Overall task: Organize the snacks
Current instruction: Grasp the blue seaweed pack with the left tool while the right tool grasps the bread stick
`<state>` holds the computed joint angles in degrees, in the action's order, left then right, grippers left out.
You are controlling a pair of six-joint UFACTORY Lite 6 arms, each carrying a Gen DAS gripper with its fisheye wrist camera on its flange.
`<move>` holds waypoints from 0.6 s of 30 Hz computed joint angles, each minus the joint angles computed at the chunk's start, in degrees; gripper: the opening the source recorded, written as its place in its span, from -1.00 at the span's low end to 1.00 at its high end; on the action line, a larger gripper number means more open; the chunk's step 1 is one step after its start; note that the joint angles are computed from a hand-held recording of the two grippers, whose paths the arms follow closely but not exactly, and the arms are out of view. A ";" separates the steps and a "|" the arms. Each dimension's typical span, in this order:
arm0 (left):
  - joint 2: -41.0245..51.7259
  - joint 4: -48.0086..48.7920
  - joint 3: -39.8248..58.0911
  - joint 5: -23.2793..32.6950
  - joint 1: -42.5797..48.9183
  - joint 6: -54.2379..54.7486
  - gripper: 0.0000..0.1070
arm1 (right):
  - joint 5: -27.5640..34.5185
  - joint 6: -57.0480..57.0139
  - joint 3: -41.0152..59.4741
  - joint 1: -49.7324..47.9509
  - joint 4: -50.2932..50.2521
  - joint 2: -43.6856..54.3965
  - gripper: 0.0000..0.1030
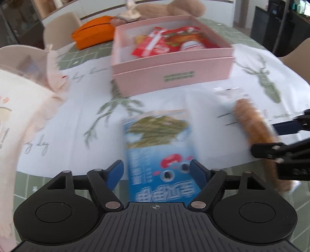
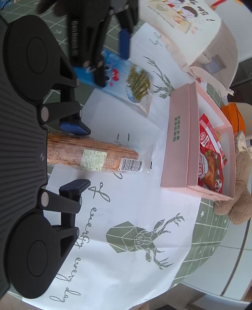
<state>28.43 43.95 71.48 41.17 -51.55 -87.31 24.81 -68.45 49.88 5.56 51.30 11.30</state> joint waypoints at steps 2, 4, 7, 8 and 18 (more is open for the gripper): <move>-2.05 -1.19 -2.59 -2.57 2.16 -0.41 0.65 | -1.49 -0.95 -1.11 1.17 0.54 -0.68 0.16; -3.19 -2.14 -4.03 -4.78 4.08 -0.48 0.67 | -2.95 -1.53 -1.91 2.23 0.72 -1.13 0.21; -5.23 -6.14 -7.12 -11.33 7.77 -0.19 0.68 | -4.73 -2.61 -3.06 3.46 1.46 -1.68 0.30; -5.23 -6.00 -7.38 -12.33 8.08 -0.96 0.72 | -5.39 -3.09 -3.46 3.88 1.83 -1.87 0.33; 1.69 -3.98 0.37 -8.39 5.31 3.49 0.69 | -10.45 -8.97 -5.96 5.65 8.21 -2.24 0.62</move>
<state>30.12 39.97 71.85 32.78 -46.24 -83.82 14.36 -77.41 43.92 11.21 59.52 9.07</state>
